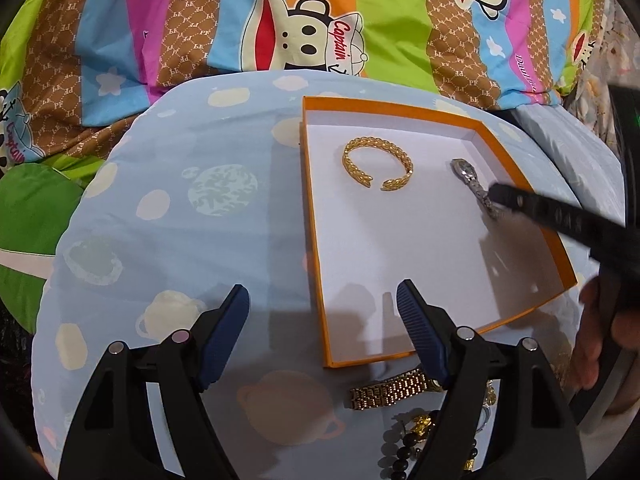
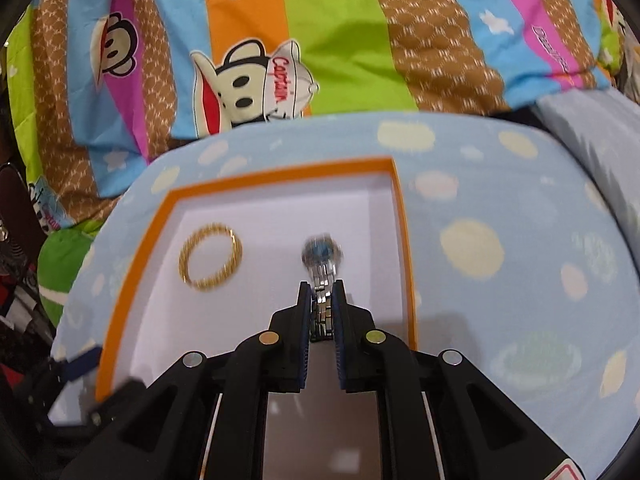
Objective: Organize jewelry
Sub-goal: 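Lower the silver watch into the box and open the right tool, then grasp the pearl bracelet with the right tool while the left tool grasps the black bead bracelet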
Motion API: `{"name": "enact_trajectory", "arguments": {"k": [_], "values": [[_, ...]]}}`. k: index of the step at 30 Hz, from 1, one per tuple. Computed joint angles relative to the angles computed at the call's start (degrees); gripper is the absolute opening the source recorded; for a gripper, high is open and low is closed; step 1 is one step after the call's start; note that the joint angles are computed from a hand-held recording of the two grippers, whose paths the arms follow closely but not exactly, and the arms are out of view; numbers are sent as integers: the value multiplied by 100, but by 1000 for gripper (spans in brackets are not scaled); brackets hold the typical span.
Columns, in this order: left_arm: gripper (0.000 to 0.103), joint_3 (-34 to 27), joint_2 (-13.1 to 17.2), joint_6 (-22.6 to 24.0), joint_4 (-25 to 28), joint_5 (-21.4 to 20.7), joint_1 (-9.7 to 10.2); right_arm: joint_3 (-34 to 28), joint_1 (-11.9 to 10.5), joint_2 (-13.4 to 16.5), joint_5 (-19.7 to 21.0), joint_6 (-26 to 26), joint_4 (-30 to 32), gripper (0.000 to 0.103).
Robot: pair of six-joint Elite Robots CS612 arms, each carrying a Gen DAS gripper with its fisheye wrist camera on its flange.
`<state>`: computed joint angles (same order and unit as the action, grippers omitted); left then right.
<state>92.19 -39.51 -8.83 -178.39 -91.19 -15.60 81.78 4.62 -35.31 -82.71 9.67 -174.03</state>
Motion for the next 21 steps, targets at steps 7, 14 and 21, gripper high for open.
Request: {"name": "enact_trajectory", "arguments": {"k": [7, 14, 21], "values": [[74, 47, -13, 127, -15, 99, 14, 388, 36, -170, -164, -78, -281, 10], [68, 184, -113, -130, -180, -80, 143, 1052, 3, -610, -162, 181, -857, 15], [71, 935, -499, -71, -866, 80, 81, 2194, 68, -1101, -436, 489, -1451, 40]]}}
